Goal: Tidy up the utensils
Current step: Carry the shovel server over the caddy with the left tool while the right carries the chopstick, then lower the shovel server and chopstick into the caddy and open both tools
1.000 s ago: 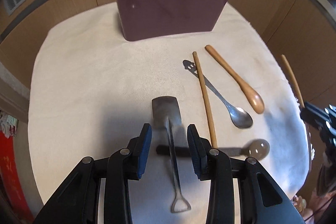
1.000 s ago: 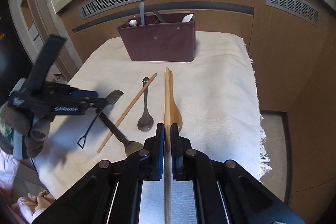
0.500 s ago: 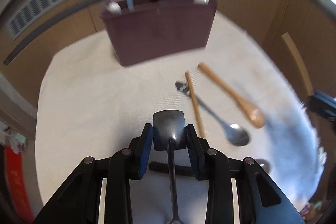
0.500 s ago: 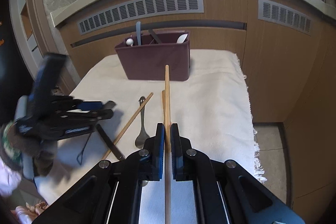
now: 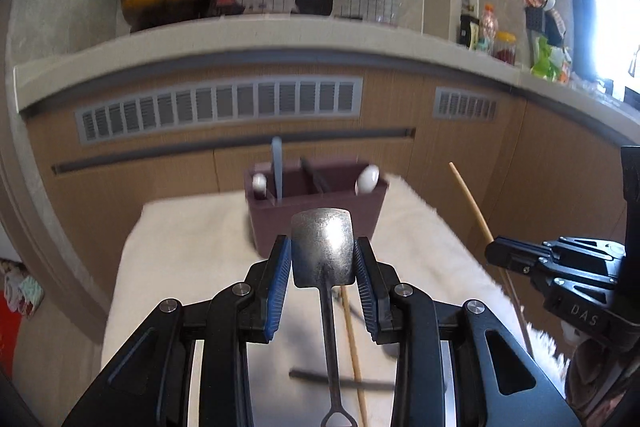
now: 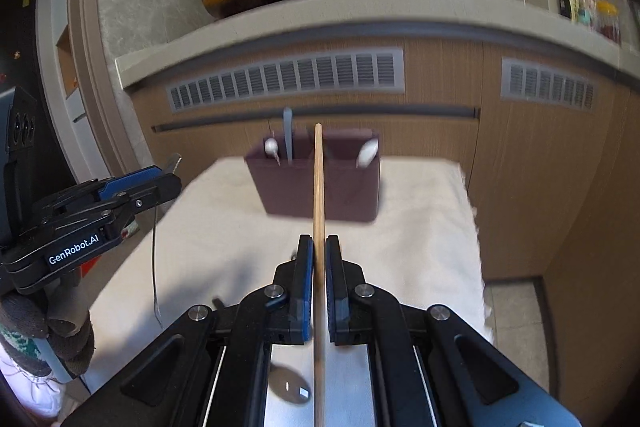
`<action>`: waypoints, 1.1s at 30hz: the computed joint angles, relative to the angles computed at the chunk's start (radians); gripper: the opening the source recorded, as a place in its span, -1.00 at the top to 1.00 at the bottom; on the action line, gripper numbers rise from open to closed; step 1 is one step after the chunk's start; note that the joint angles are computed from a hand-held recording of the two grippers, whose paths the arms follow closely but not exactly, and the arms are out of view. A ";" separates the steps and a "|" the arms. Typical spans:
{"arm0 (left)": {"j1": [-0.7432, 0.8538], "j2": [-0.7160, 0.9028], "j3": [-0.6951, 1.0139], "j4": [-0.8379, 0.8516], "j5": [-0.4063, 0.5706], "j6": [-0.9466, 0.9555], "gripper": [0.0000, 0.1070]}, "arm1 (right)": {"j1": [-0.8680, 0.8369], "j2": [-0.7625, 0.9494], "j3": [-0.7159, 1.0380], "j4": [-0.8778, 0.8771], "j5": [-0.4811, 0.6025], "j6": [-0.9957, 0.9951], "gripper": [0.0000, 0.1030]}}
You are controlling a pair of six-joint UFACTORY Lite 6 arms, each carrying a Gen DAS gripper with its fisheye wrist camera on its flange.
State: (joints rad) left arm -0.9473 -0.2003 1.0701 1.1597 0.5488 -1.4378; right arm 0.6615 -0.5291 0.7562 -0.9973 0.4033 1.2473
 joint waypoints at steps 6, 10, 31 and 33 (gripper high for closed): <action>0.123 0.161 0.390 -0.051 -0.085 0.204 0.38 | -0.105 0.232 0.419 -0.166 -0.036 0.003 0.90; 0.213 0.322 0.683 -0.102 -0.141 0.320 0.38 | -0.197 0.428 0.675 -0.219 -0.135 0.031 0.90; 0.500 1.016 1.297 -1.029 -0.245 1.114 0.38 | -0.355 1.124 1.172 0.722 -0.260 -0.865 0.89; 0.511 1.017 1.266 -1.068 -0.248 1.137 0.38 | -0.359 1.122 1.141 0.711 -0.272 -0.854 0.89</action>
